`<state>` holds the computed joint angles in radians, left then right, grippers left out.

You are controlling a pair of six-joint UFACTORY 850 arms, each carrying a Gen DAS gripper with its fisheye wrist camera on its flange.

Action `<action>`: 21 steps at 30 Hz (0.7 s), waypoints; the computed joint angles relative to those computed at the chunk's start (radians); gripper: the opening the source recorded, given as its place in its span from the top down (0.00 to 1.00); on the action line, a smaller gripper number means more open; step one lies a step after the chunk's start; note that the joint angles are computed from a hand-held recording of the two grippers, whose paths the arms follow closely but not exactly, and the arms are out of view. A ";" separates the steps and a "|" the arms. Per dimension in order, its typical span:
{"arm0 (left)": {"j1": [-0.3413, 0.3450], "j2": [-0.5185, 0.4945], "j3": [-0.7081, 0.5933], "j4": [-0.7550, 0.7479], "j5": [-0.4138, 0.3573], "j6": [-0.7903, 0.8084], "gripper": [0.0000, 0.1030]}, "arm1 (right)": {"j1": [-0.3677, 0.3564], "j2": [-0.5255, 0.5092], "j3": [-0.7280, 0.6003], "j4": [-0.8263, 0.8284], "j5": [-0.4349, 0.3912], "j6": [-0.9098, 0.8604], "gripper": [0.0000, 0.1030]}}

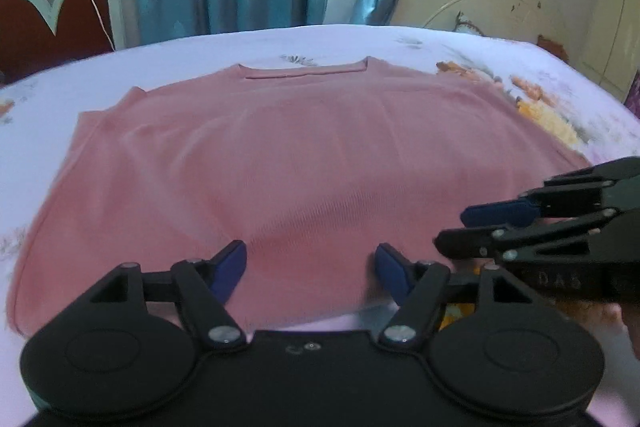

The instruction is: Fold small clothes

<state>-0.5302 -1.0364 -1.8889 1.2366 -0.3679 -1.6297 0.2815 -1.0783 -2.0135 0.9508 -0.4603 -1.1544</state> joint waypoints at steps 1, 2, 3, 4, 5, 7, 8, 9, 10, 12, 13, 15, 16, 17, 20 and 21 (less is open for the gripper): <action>-0.001 0.004 0.006 0.009 0.003 -0.018 0.34 | 0.005 0.019 0.029 0.010 0.003 -0.014 0.70; -0.001 0.011 0.018 0.024 0.005 -0.038 0.33 | 0.008 0.033 0.050 0.018 0.010 -0.036 0.70; 0.000 0.015 0.027 0.039 0.007 -0.054 0.33 | 0.008 0.037 0.056 0.025 0.011 -0.060 0.70; 0.001 0.022 0.040 0.048 0.002 -0.069 0.34 | 0.004 0.025 0.041 0.021 0.011 -0.063 0.70; 0.006 0.035 0.061 0.066 0.003 -0.097 0.34 | -0.003 -0.003 -0.004 0.003 0.006 -0.031 0.70; 0.010 0.053 0.092 0.117 -0.016 -0.161 0.34 | -0.027 0.002 0.002 0.038 0.045 -0.005 0.70; 0.013 0.070 0.122 0.152 -0.032 -0.205 0.35 | -0.035 0.007 0.011 0.059 0.076 0.006 0.70; 0.017 0.082 0.144 0.169 -0.041 -0.234 0.35 | -0.053 0.005 0.005 0.037 0.087 0.059 0.70; 0.024 0.097 0.171 0.179 -0.044 -0.258 0.35 | -0.066 -0.001 -0.007 -0.026 0.088 0.133 0.70; 0.036 0.121 0.219 0.199 -0.059 -0.302 0.35 | -0.089 -0.010 -0.021 -0.146 0.104 0.244 0.70; 0.039 0.133 0.240 0.219 -0.066 -0.325 0.35 | -0.098 -0.009 -0.017 -0.192 0.114 0.284 0.70; 0.045 0.154 0.280 0.247 -0.087 -0.351 0.34 | -0.119 0.010 0.018 -0.257 0.146 0.339 0.70; 0.047 0.164 0.301 0.256 -0.098 -0.362 0.33 | -0.132 0.025 0.047 -0.264 0.170 0.342 0.70; 0.050 0.175 0.322 0.275 -0.105 -0.389 0.33 | -0.145 0.035 0.069 -0.235 0.183 0.310 0.71; 0.059 0.198 0.357 0.301 -0.104 -0.444 0.34 | -0.168 0.053 0.091 -0.168 0.163 0.241 0.71; 0.056 0.205 0.363 0.290 -0.111 -0.434 0.35 | -0.165 0.062 0.102 -0.136 0.169 0.209 0.71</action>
